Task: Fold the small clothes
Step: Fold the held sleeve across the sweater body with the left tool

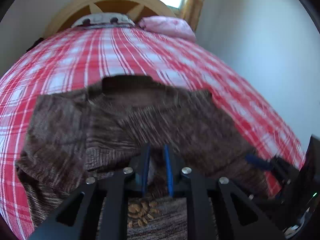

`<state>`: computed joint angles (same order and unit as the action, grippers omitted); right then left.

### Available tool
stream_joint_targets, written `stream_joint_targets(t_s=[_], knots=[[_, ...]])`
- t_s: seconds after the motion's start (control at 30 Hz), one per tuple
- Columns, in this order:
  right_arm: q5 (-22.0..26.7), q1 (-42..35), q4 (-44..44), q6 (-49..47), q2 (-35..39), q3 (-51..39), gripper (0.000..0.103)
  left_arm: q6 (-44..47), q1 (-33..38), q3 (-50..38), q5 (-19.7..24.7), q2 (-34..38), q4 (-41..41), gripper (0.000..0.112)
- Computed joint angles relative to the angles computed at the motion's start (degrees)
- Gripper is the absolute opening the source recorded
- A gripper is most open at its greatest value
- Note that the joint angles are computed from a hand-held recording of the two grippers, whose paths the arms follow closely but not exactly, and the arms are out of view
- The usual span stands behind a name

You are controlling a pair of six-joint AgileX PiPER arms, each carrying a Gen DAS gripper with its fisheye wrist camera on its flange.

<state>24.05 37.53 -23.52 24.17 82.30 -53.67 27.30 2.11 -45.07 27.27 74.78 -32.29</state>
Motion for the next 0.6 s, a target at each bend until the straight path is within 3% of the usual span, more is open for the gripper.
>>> stream_joint_targets(t_s=[0.07,0.13,0.17,0.2,0.3,0.4,0.5,0.6], knots=[[-0.4,-0.6,1.7,-1.5,0.1,-0.1,0.061,-1.9,-1.6,1.1,-1.0,-1.6,3.6,0.022],[-0.7,-1.1,3.6,-3.1,0.1,0.1,0.061,1.1,-0.6,2.7,-1.0,-5.3,2.5,0.045],[-0.9,-1.5,4.8,-4.0,0.0,0.1,0.061,3.4,0.5,3.4,-0.9,-6.9,1.1,0.068],[-1.2,-1.9,5.9,-4.9,-0.1,0.2,0.061,4.8,1.9,4.7,-1.7,-9.5,1.0,0.079],[-1.4,-2.7,7.9,-6.3,-0.3,0.3,0.061,12.0,8.8,6.5,-1.3,-13.2,-1.3,0.079],[-0.4,-3.9,13.0,-10.8,-1.4,-0.5,0.061,2.6,15.0,5.4,-5.6,-9.8,11.5,0.081],[6.1,-3.7,14.8,-11.7,-1.1,-6.1,0.061,-6.8,21.9,3.1,-9.2,-2.7,21.5,0.081],[12.1,-1.9,19.5,-16.4,1.6,-14.8,0.061,-3.8,27.8,1.7,-10.0,3.5,16.7,0.081]])
